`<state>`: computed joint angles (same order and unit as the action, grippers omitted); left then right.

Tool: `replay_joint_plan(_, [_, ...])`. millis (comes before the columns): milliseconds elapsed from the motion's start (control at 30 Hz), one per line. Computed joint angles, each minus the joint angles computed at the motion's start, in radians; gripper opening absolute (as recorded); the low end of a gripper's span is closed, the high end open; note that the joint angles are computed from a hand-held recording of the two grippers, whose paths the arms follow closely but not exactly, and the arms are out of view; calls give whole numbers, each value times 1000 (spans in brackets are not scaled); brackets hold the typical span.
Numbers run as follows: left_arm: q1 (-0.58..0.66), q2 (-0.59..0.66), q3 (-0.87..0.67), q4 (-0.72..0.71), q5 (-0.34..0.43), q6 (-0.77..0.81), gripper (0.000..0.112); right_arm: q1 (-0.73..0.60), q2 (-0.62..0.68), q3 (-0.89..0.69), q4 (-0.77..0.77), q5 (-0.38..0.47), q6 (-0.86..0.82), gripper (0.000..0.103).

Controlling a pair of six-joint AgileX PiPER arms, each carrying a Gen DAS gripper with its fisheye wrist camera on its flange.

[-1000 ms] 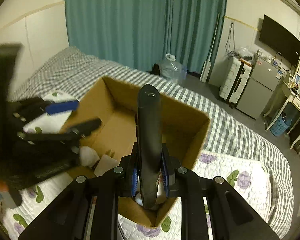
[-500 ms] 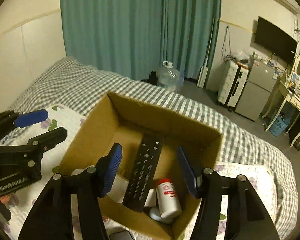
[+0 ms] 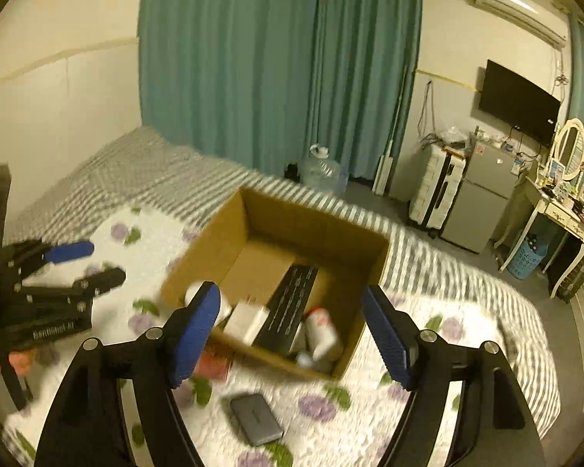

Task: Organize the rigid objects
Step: 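Grasp the grey UGREEN case with the right tool while the left grasps the pink rose card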

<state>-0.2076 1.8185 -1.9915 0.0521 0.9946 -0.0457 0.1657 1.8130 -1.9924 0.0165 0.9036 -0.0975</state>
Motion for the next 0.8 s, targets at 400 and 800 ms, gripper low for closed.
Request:
replay_joint_plan(400, [-52, 10, 279, 66, -103, -21, 65, 4, 105, 291, 77, -28, -121, 75])
replay_joint_plan(800, [-117, 78, 200, 42, -36, -26, 65, -12, 18, 498, -26, -216, 11, 42])
